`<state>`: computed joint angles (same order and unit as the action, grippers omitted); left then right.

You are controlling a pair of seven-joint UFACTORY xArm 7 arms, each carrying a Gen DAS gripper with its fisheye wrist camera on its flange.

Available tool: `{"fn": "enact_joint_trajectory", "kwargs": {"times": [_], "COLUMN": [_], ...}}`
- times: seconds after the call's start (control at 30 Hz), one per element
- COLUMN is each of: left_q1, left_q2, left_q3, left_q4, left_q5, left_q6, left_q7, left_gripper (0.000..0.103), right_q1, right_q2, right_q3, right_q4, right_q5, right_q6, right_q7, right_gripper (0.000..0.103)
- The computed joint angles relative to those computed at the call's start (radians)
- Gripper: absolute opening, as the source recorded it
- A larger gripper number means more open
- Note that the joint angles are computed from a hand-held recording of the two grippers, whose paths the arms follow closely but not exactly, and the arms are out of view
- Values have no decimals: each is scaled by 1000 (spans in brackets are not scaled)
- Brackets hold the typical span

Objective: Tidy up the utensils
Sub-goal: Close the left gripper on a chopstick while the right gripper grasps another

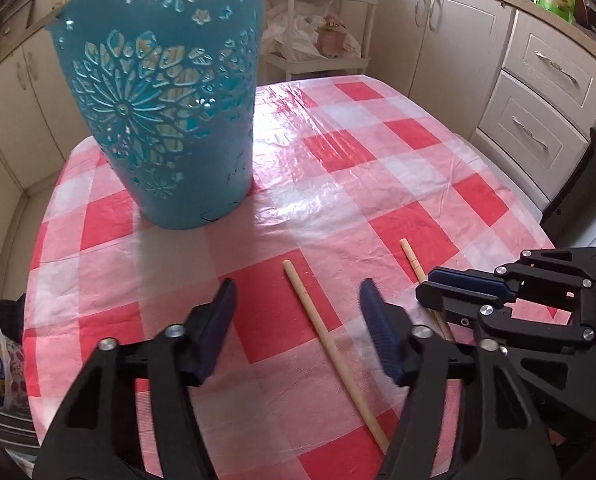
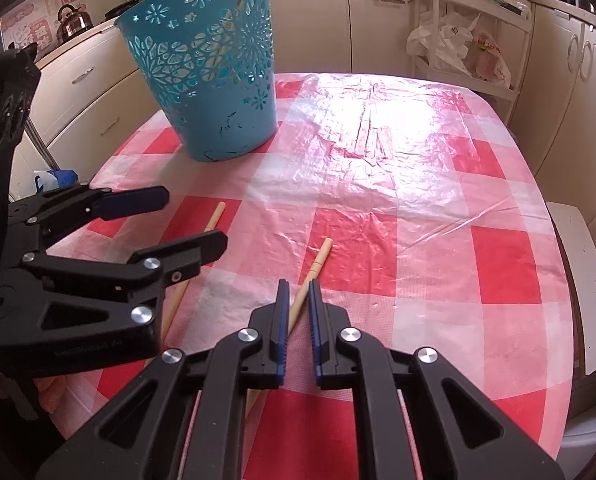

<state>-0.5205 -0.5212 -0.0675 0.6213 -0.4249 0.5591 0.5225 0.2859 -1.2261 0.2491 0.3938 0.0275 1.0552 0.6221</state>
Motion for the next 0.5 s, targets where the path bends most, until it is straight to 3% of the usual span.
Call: {"fn": "enact_joint_trajectory", "kwargs": {"times": [0.03,0.07,0.13,0.3,0.5], "left_q1": [-10,-18,-31,31,98], "left_q2": [15,22,43,114,118], "left_q3": [13,23,64,96,33], "left_q4": [10,13,43,134,134], "left_q5": [-3,-12,-51,-124,-125], "left_q6": [16,22,76,216,207], "left_q7": [23,50,114,169,167], "left_gripper": [21,13,10,8,9], "right_q1": [3,5,6,-6,-8], "right_q2": [1,-1,1,27,52], "right_q3": [-8,-14,-22,-35,-33], "right_q4": [0,0,0,11,18], "right_q5": [1,3,10,9,16], "right_q6": [0,0,-2,-4,-20], "right_q7": [-7,-11,-15,-40,-51], "right_gripper": [11,10,10,11,11]}}
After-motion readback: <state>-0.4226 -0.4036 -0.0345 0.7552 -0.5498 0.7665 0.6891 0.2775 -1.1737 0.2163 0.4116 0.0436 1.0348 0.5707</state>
